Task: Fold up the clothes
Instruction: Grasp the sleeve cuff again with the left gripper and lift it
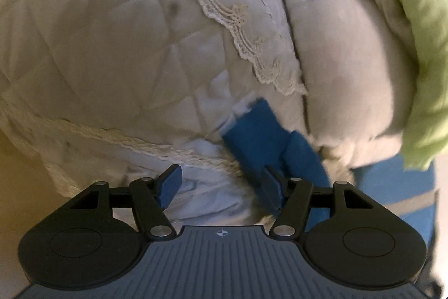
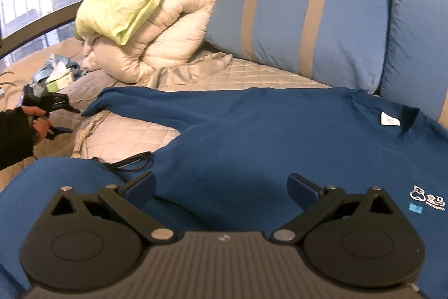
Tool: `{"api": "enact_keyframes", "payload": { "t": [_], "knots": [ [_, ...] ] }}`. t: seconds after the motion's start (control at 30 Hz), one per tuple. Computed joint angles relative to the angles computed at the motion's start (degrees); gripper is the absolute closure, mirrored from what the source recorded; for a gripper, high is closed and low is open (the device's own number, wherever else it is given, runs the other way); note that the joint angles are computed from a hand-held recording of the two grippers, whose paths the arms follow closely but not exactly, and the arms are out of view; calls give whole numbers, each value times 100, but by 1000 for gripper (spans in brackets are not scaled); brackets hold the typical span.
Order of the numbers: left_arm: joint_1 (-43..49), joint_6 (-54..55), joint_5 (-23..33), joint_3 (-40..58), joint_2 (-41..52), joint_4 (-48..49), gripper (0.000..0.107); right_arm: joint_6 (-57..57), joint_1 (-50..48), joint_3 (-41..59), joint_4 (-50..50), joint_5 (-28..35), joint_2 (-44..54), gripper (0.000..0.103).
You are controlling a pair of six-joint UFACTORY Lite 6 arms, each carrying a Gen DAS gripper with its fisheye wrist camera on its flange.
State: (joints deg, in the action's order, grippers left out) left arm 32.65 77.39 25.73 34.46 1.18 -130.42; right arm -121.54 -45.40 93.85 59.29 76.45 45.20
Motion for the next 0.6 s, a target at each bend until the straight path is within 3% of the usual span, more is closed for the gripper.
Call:
{"api": "enact_keyframes", "payload": {
  "t": [0.17,0.3,0.37,0.4,0.6],
  "knots": [
    [171,20,1077,83,733,-851,47,-211,12,-163,-77,-50,-95,0],
    [127,248,1241,195,986,-1328,48,-170,29,-168,-81,-97,-92,0],
    [139,115,1240,251,1085,-1430,69,-163,42,-181,-91,-129,-100,0],
    [192,-47,1237,294,1128,-1306,90,-167,50,-182,-103,-147,-99,0],
    [118,127,845,335,672,-1252,99,-283,88,-295,-132,-257,-165,0]
  ]
}}
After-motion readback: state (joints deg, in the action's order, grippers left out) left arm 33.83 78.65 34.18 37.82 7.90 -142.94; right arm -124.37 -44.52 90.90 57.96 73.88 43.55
